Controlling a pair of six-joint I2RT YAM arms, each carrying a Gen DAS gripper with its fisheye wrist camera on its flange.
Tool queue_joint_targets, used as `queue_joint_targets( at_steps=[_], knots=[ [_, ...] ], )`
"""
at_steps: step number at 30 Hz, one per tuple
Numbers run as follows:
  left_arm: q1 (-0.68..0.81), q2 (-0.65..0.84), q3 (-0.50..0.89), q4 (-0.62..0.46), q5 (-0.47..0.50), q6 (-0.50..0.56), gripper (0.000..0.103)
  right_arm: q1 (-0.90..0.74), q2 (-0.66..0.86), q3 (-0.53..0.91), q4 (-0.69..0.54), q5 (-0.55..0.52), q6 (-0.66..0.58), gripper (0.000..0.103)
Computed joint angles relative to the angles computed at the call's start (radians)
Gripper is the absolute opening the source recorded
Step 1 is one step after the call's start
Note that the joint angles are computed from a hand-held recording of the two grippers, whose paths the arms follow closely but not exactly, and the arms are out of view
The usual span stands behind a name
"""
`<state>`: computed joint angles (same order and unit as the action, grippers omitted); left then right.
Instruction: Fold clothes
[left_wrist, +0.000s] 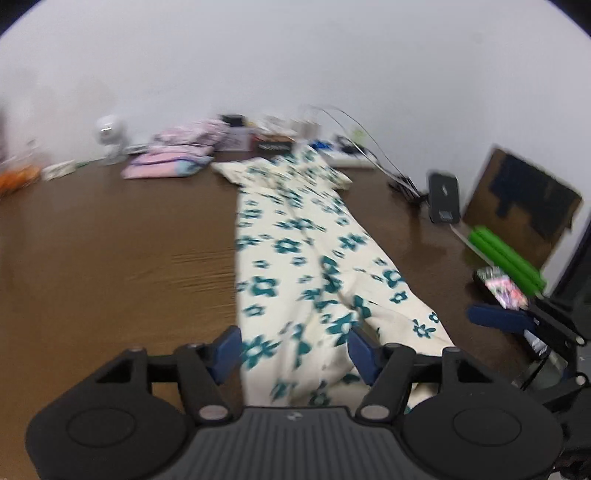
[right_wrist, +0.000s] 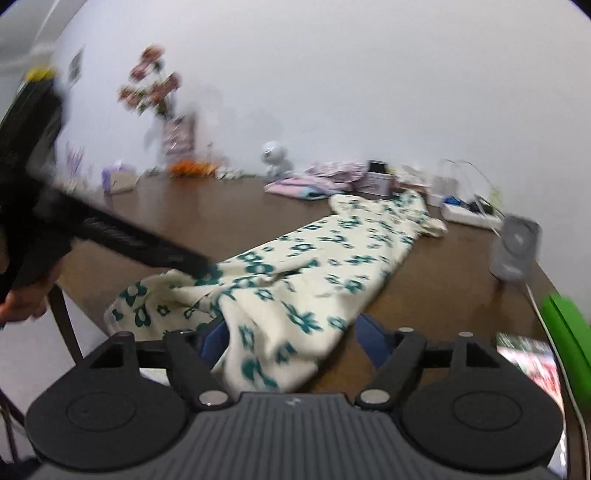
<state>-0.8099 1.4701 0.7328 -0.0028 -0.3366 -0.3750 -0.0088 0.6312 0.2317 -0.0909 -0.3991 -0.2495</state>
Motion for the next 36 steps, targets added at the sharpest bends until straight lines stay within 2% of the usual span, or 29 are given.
queue_joint_targets(
  at_steps=[3, 4, 5, 6, 7, 8, 9, 10, 12, 14, 15, 16, 17, 18, 19, 20, 22, 26, 28, 30, 31, 32, 34, 36],
  knots=[
    [0.008, 0.093, 0.051, 0.014, -0.002, 0.031, 0.062, 0.095, 0.144, 0.027, 0.098, 0.100, 0.062, 0.067],
    [0.010, 0.112, 0.052, 0.031, -0.001, 0.027, 0.061, 0.092, 0.190, 0.041, 0.113, 0.091, 0.100, 0.052],
    [0.011, 0.126, 0.052, 0.037, 0.001, 0.017, 0.056, 0.071, 0.233, 0.058, 0.118, 0.060, 0.135, 0.031],
    [0.010, 0.137, 0.052, 0.042, 0.000, 0.009, 0.047, 0.047, 0.251, 0.060, 0.129, 0.028, 0.163, 0.023],
    [0.010, 0.146, 0.050, 0.049, -0.004, 0.002, 0.030, 0.024, 0.267, 0.061, 0.141, -0.004, 0.192, 0.017],
    [0.011, 0.147, 0.040, 0.063, -0.020, -0.005, 0.019, 0.010, 0.265, 0.054, 0.161, -0.001, 0.219, 0.012],
    [0.026, 0.134, 0.025, 0.069, -0.014, -0.019, 0.013, -0.003, 0.255, 0.043, 0.181, 0.021, 0.240, 0.010],
    [0.052, 0.114, 0.009, 0.072, 0.007, -0.045, 0.009, -0.015, 0.244, 0.032, 0.200, 0.046, 0.260, 0.009],
    [0.104, 0.075, -0.017, 0.060, 0.044, -0.102, 0.009, -0.077, 0.246, 0.038, 0.183, 0.033, 0.270, 0.009],
    [0.149, 0.028, -0.045, 0.052, 0.084, -0.143, 0.012, -0.149, 0.257, 0.055, 0.139, -0.014, 0.259, 0.010],
    [0.169, 0.002, -0.060, 0.055, 0.105, -0.160, 0.015, -0.151, 0.237, 0.049, 0.128, -0.005, 0.246, 0.010],
    [0.181, -0.025, -0.073, 0.065, 0.123, -0.188, 0.020, -0.150, 0.214, 0.042, 0.119, 0.006, 0.233, 0.015],
    [0.189, -0.046, -0.080, 0.072, 0.137, -0.208, 0.025, -0.127, 0.185, 0.029, 0.123, 0.045, 0.230, 0.030],
    [0.187, -0.049, -0.068, 0.067, 0.135, -0.196, 0.030, -0.105, 0.158, 0.018, 0.135, 0.072, 0.229, 0.040],
    [0.181, -0.046, -0.052, 0.064, 0.130, -0.179, 0.043, -0.082, 0.132, 0.006, 0.146, 0.099, 0.227, 0.055],
    [0.167, -0.025, -0.024, 0.063, 0.106, -0.143, 0.054, -0.061, 0.125, 0.004, 0.166, 0.110, 0.227, 0.060],
    [0.147, 0.038, 0.045, 0.052, 0.084, -0.067, 0.060, -0.028, 0.176, 0.025, 0.202, 0.115, 0.223, 0.060],
    [0.143, 0.213, 0.227, -0.008, 0.105, 0.065, 0.061, 0.013, 0.359, 0.098, 0.250, 0.119, 0.215, 0.061],
    [0.137, 0.293, 0.314, -0.061, 0.092, 0.098, 0.061, 0.029, 0.422, 0.132, 0.248, 0.133, 0.212, 0.061],
    [0.143, 0.340, 0.358, -0.072, 0.110, 0.120, 0.058, 0.046, 0.457, 0.152, 0.237, 0.149, 0.210, 0.059],
    [0.149, 0.354, 0.369, -0.069, 0.118, 0.122, 0.036, 0.052, 0.473, 0.161, 0.229, 0.153, 0.206, 0.052],
    [0.162, 0.353, 0.365, -0.065, 0.125, 0.099, 0.007, 0.050, 0.487, 0.167, 0.222, 0.147, 0.204, 0.043],
    [0.191, 0.344, 0.349, -0.053, 0.143, 0.048, 0.005, 0.038, 0.503, 0.166, 0.218, 0.125, 0.206, 0.036],
    [0.243, 0.289, 0.270, -0.002, 0.183, -0.048, 0.003, 0.026, 0.503, 0.157, 0.223, 0.115, 0.209, 0.030]
  ],
)
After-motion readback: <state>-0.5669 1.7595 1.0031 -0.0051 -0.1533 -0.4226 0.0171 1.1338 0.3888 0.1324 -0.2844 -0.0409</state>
